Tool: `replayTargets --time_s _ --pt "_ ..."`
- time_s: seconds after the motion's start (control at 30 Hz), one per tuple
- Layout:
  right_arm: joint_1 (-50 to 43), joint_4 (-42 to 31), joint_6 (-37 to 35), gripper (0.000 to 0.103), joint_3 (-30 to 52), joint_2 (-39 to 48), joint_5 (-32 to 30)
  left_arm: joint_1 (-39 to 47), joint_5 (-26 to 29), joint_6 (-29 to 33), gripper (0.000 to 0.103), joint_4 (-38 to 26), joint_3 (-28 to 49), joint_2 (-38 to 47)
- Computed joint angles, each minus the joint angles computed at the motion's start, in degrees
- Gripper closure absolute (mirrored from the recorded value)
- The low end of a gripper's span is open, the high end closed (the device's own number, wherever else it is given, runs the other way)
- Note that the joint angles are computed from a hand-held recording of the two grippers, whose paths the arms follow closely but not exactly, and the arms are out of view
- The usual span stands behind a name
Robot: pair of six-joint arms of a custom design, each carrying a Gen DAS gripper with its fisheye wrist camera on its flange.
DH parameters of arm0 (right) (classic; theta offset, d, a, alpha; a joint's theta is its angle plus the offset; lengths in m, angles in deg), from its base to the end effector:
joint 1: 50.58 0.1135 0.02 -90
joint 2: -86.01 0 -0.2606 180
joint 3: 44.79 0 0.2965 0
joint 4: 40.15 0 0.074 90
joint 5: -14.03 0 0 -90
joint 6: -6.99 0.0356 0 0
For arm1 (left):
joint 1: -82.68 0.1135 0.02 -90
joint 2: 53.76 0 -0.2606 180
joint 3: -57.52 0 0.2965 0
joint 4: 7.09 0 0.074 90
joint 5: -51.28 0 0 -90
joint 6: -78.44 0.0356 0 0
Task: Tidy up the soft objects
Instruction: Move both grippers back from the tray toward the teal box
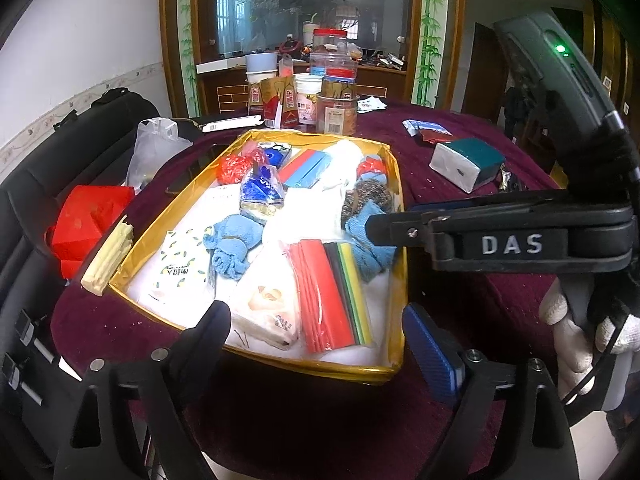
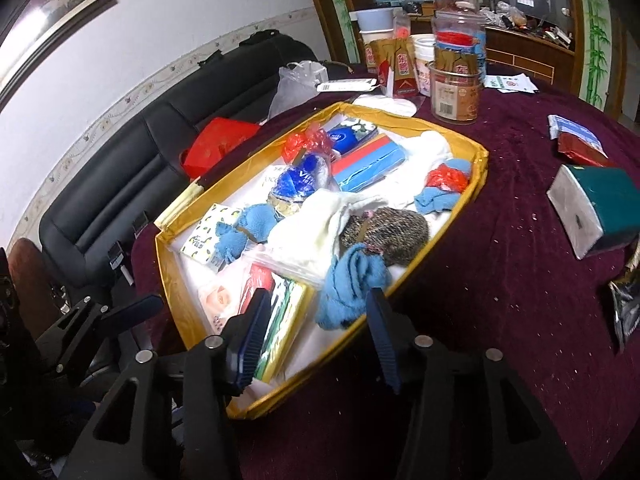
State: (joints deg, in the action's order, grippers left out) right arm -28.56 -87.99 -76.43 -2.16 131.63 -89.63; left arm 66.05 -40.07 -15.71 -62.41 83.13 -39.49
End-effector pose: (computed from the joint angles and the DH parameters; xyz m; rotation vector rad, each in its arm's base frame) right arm 0.1845 0.0837 0.2001 -0.4396 2.4527 0.5077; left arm 0.1315 -0.0384 0.1599 0.2430 2.3305 -0.1523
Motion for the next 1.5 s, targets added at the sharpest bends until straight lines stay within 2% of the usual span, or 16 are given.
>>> replayTargets --time_s 0.23,0.4,0.5,0.67,0.83,0.93,1.03,1.1,1.3,1.5 --pt "-8.0 -6.1 -3.0 0.047 -3.3 -10.1 -4.4 -9.2 -7.3 -4.0 0.009 -2.4 0.5 -1.4" --pt "-18.9 -12.1 -8.3 0.042 -5.6 -17.2 -10.3 -17.4 -13.9 -7.9 0.006 -2.9 1.1 0.2" --pt "-27.2 -16.6 -13.5 0.040 -6.6 -20.7 -14.6 -22.5 -17.5 -10.7 0.004 -2.3 1.8 3.3" --pt "-44.9 -24.5 -26.9 0.034 -6.7 -22.1 -23.0 -31.3 -23.5 -15.4 0.002 -1.0 3.5 9.8" --pt "-61.9 -30.0 -42.3 0.025 -5.6 -17.0 -29.4 -39.3 -27.8 -18.5 0.001 1.9 5.8 18.5" --pt "-70.6 -32.8 -51.3 0.025 -4.4 -12.2 -31.9 -43.2 -29.4 -19.2 0.001 4.2 7.7 24.6" --pt "-80.3 -34.0 -60.6 0.024 -2.3 -3.7 -33.8 -45.2 -29.4 -19.4 0.001 6.8 9.2 30.2" --pt "-85.0 -33.9 -64.4 0.024 -1.0 1.8 -34.3 -46.6 -29.6 -19.4 0.001 8.7 10.5 34.4" --pt "-91.7 -29.7 -66.3 0.024 2.6 13.7 -33.7 -48.3 -28.0 -18.1 0.001 13.8 14.0 45.3" --pt "-92.5 -23.9 -62.6 0.024 4.0 19.7 -32.8 -44.6 -19.6 -16.1 0.001 18.4 17.4 54.7"
